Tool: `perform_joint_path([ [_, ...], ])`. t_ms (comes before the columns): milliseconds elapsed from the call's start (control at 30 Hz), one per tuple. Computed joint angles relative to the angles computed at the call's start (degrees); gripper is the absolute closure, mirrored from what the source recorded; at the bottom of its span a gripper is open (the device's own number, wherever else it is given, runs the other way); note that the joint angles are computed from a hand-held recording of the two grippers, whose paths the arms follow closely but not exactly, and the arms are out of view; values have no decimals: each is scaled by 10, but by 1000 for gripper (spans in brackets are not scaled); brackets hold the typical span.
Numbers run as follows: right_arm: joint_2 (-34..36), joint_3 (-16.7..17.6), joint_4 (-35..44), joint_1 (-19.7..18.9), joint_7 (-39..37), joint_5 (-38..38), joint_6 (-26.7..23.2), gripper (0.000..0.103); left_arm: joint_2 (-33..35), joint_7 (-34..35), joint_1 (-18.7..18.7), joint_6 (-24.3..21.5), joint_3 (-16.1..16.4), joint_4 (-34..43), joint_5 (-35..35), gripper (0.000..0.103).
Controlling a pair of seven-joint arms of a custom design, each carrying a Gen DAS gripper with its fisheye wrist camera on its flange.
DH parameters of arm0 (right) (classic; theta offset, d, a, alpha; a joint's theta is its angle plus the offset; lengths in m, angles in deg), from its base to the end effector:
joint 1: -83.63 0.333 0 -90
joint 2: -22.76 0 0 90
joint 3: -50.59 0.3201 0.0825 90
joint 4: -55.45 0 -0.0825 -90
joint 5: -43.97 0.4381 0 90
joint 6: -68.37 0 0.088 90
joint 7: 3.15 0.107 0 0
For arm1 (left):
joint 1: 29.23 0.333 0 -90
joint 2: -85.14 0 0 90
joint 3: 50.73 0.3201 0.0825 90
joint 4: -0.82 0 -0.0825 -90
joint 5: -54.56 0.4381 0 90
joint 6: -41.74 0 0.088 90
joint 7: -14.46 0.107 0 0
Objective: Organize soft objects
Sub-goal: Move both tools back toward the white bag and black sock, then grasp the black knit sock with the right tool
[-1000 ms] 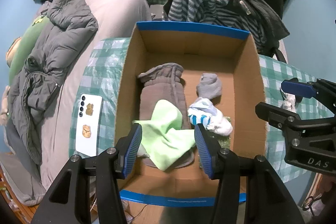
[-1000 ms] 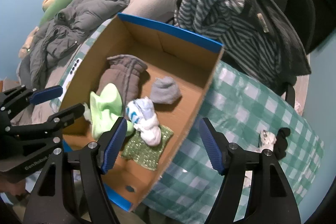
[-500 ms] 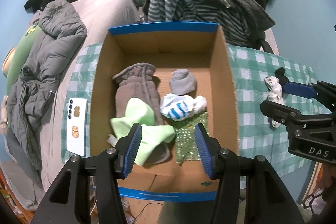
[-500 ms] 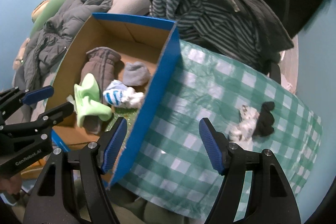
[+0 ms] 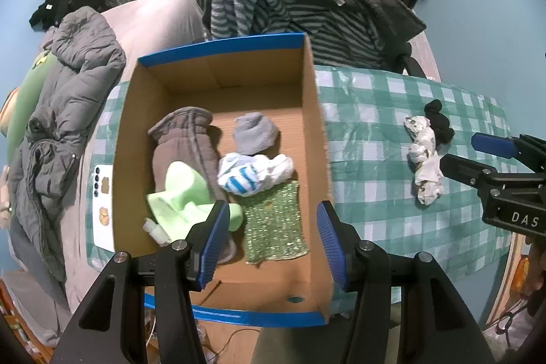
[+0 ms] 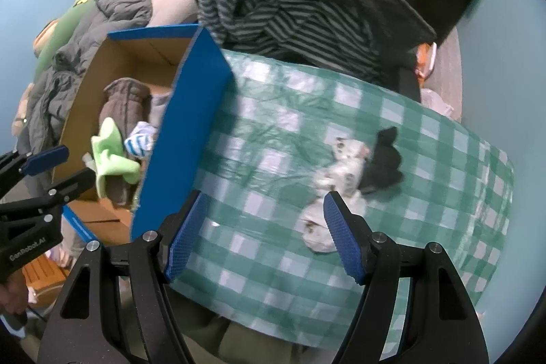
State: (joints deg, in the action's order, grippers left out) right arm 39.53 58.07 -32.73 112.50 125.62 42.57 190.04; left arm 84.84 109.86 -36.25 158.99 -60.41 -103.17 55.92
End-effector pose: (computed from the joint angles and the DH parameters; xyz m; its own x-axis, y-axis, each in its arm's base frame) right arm 0.5953 0.4236 0.5068 -0.0213 -0.9811 -0.1925 -0.9740 0.0639 -0.2174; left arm 0.6101 -0.1819 0.5466 -0.3787 -0.9244 -0.0459 -0.8963 0.3786 -0.2310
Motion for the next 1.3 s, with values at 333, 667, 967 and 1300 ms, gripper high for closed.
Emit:
perform_joint_path([
  [333,-59,-7,-82,-30,-20,11,7,31,16,-19,-23,4,-15,16,5,41],
  [667,-79,-13,-131,-62,-55,37,17,31,60,-42,-50,-9,-26,55,25,33],
  [967,-53,-18,-135,-85,-80,79,48,31,114,-57,-69,-27,-29,98,32,27],
  [1300,4,-20,-101,-95,-102,98,49,31,157,-83,-83,-42,-28,130,38,27],
])
